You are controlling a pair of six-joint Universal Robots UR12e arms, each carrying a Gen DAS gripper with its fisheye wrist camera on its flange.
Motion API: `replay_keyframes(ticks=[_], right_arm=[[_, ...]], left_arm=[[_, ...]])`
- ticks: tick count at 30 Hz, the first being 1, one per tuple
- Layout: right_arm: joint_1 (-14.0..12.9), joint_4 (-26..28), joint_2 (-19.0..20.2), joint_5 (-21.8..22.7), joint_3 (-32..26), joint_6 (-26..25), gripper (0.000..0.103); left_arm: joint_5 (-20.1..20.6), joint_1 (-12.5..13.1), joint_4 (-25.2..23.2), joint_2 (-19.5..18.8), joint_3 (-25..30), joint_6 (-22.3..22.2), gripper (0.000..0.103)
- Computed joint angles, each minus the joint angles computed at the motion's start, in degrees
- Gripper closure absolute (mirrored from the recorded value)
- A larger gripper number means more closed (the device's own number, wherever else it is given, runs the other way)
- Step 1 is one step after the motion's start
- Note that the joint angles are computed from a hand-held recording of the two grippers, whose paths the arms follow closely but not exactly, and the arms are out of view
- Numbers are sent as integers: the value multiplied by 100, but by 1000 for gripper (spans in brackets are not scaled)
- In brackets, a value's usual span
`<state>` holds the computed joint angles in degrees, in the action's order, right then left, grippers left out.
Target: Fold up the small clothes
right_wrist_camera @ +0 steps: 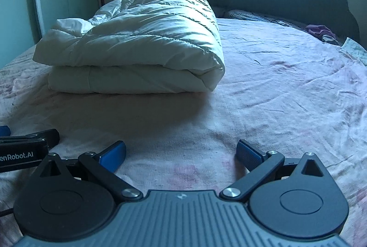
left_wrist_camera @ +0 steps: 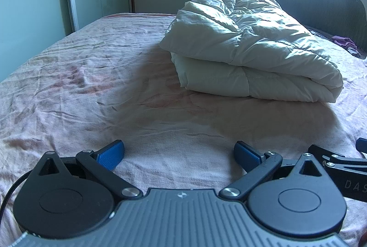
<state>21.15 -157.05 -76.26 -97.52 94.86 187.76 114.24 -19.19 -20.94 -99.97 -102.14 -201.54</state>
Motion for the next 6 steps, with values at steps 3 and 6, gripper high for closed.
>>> replay_keyframes(ticks=[3, 6], right_arm=[[2, 2, 2, -7, -2, -6, 0], [1, 0, 0, -2, -1, 0, 0]], left_arm=[[-10, 1, 22, 3, -9, -18, 0], [-1, -6, 30, 2, -6, -38, 0]])
